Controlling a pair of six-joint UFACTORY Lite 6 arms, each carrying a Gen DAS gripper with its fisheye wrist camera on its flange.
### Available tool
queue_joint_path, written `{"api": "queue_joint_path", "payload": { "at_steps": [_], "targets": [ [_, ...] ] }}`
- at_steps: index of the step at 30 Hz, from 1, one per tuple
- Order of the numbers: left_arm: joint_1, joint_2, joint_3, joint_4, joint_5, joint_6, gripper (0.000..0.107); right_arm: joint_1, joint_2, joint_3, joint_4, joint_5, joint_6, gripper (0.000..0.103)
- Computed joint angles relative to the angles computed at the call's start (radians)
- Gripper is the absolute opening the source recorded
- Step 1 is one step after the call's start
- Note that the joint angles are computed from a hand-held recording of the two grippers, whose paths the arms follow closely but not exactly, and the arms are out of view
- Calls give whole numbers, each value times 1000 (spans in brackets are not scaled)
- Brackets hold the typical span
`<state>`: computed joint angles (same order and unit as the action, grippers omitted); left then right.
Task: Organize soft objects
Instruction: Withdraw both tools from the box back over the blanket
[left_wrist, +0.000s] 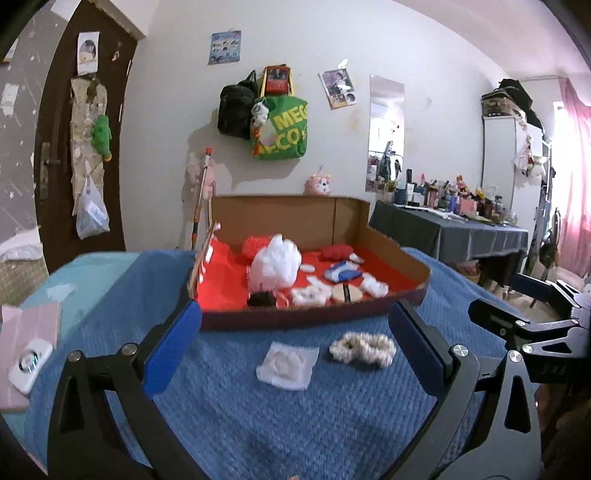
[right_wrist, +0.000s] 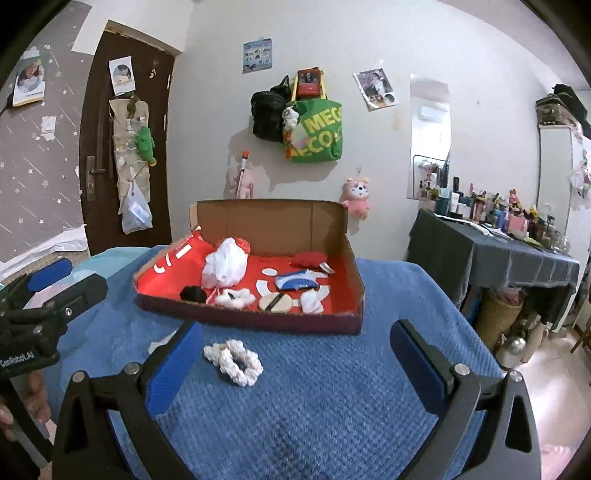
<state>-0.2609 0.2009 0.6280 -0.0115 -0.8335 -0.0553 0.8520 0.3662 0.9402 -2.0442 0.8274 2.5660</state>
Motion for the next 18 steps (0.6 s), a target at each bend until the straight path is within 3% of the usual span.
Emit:
{"api": "queue_joint_path", "payload": {
  "at_steps": [5, 18],
  "targets": [
    [7, 100, -34, -6, -125, -4, 103, -7, 63, -61, -109, 32, 193, 103],
    [11, 278, 7, -2, -169, -19, 103, -7, 234, -88, -161, 95, 389, 103]
  ]
}}
